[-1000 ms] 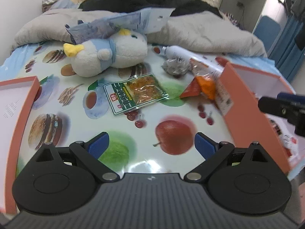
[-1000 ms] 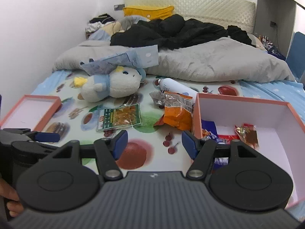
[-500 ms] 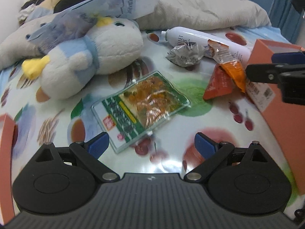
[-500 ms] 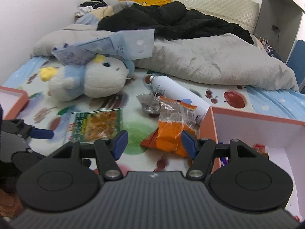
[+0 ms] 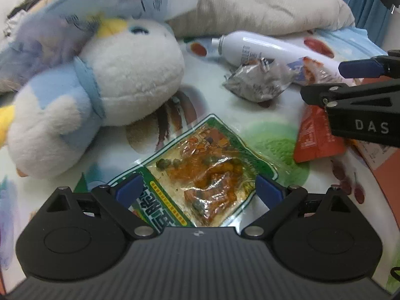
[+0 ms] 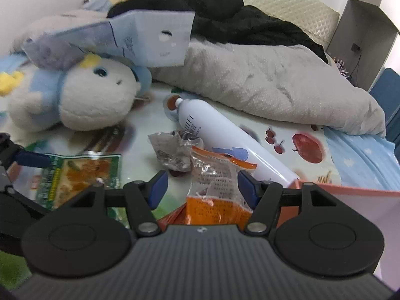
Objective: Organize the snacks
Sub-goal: 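Close the left gripper on the green-labelled packet while the right gripper closes on the orange bag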
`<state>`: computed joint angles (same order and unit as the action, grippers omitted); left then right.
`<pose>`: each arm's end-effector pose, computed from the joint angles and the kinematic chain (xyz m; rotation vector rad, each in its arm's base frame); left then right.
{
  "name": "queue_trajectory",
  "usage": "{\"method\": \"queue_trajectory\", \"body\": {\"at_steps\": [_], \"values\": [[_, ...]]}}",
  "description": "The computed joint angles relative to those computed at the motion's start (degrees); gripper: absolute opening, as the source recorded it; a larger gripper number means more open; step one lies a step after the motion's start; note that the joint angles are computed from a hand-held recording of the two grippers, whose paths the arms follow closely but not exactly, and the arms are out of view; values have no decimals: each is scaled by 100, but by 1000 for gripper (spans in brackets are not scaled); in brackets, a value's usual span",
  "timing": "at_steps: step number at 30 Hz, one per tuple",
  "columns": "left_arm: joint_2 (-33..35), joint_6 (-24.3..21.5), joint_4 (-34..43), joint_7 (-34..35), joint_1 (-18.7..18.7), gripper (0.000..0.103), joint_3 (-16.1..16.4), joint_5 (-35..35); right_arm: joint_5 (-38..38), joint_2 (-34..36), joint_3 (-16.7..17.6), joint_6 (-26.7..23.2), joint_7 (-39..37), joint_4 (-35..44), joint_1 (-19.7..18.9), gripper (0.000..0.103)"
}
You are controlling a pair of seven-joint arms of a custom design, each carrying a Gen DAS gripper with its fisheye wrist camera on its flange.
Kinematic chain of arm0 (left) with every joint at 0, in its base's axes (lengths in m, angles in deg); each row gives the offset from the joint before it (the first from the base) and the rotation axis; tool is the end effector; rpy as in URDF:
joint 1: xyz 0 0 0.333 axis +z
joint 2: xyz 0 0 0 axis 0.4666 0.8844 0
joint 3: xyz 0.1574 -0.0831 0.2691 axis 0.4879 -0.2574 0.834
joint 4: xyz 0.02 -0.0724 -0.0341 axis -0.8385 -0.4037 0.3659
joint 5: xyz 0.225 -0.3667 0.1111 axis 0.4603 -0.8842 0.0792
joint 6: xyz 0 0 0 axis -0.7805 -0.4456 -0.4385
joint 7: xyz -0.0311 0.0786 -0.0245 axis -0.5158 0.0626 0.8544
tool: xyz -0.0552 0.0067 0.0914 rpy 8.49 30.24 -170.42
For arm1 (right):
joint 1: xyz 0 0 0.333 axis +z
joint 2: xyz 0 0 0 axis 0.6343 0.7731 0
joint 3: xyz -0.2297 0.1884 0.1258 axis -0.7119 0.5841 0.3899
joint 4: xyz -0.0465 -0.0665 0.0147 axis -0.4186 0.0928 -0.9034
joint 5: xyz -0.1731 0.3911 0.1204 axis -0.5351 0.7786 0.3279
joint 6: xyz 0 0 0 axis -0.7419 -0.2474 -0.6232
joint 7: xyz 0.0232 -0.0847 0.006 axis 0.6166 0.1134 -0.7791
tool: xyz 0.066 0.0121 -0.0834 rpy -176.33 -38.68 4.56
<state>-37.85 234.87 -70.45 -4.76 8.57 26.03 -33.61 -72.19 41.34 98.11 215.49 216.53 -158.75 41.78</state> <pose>0.4820 -0.3488 0.4344 -1.4972 2.2849 -0.6994 0.4498 0.2096 0.4769 -1.9078 1.6765 -0.9656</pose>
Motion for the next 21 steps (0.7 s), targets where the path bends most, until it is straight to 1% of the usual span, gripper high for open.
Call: {"method": "queue_trajectory", "body": {"at_steps": [1,3,5,8,9,10,12,15,19,21], "values": [[50,37,21,76,-3,98,12,-35,-87,101,47,-56,-20,73,-46,64],[143,-6,85,-32,24,100,-4,140,-405,256,140,-129,79,179,-137,64],[174,42,86,-69,30,101,1,130,-570,377,85,-208,145,241,-87,64],[211,81,101,-131,39,101,5,120,-776,467,-34,-278,202,281,36,60],[220,75,112,-191,44,101,4,136,-843,496,-67,-321,211,296,76,55],[226,46,126,-243,46,101,-1,184,-930,539,-84,-373,248,324,104,47],[230,-9,150,-304,43,101,-13,273,-1010,578,-179,-412,272,339,204,46],[212,10,116,-332,42,100,-7,261,-1090,578,-286,-417,298,337,315,44],[156,-19,88,-349,28,93,-13,222,-912,424,-420,-286,226,236,432,37],[148,-10,85,-429,23,89,-30,310,-829,306,-414,-218,192,175,425,34]]}}
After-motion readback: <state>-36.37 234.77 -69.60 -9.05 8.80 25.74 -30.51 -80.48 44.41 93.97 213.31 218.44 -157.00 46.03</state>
